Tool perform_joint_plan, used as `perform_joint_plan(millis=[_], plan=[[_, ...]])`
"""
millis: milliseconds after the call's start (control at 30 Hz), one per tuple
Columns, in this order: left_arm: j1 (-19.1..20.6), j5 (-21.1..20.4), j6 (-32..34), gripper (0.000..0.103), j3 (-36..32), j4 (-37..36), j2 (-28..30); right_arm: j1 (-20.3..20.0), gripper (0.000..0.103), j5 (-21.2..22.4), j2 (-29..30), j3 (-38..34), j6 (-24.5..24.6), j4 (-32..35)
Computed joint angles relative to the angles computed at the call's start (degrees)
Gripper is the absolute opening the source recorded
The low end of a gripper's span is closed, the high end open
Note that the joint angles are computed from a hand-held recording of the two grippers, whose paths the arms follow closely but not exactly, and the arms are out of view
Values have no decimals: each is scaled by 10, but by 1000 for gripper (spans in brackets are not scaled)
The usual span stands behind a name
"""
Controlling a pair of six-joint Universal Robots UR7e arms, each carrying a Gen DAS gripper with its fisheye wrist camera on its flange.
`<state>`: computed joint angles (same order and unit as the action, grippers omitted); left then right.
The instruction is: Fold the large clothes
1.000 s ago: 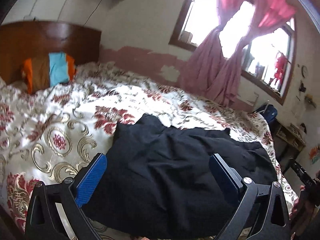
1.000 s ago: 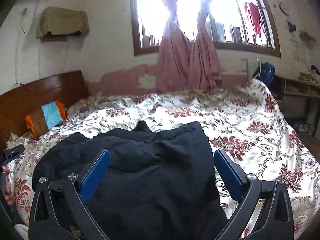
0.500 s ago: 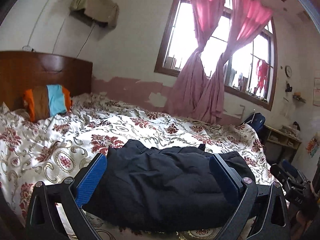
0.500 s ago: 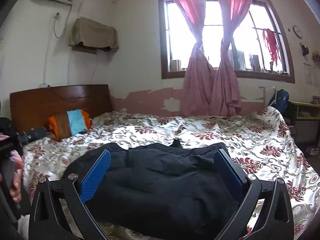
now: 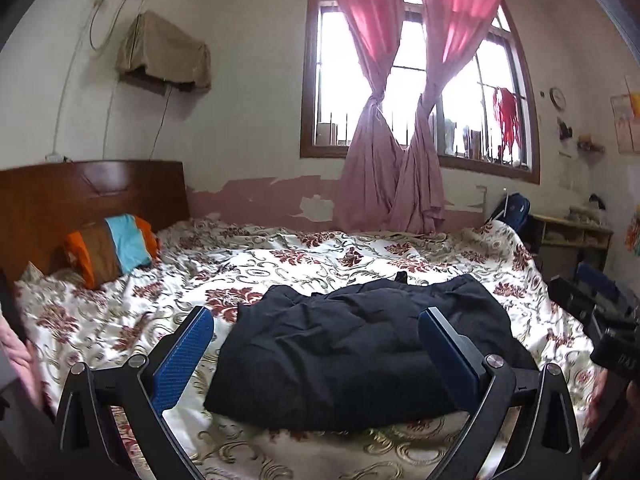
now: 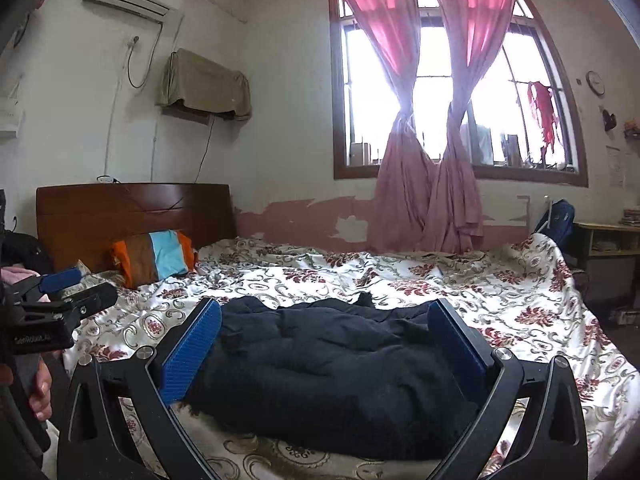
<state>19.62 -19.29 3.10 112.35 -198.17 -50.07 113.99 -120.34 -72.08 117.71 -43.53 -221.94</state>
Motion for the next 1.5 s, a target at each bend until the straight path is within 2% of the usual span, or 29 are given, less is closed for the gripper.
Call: perform_joint_plan(millis=[67, 167, 333, 533, 700, 833, 900, 1067, 1333, 1500], plan=[[-8, 7, -16, 103, 12, 10, -7, 12, 101, -23, 11, 5, -23, -49], [-22, 26, -87, 103, 44, 65, -27, 24, 101, -40, 14, 20, -46, -97], [-30, 27, -245, 103, 78, 211, -65, 34, 101, -43, 17, 47, -87, -141], [-46, 50, -337, 103, 100, 311, -77, 34, 101, -40, 0, 74, -39, -128], [-46, 49, -387, 103, 114, 348, -86, 19, 101, -59, -12, 85, 6, -58], [-35, 36, -499, 103, 117, 473, -109, 5, 101, -68, -17, 104, 33, -44], [-32, 33, -535, 103, 121, 511, -115, 0, 101, -71, -23, 109, 53, -29], [-33, 25, -531, 103, 141, 482, -114, -7, 101, -70, -20, 117, 50, -22], [-32, 21, -595, 103, 148, 548, -132, -9, 101, -70, -17, 122, 58, -2], [-35, 25, -606, 103, 153, 552, -139, -9, 101, -70, -16, 122, 62, 4]])
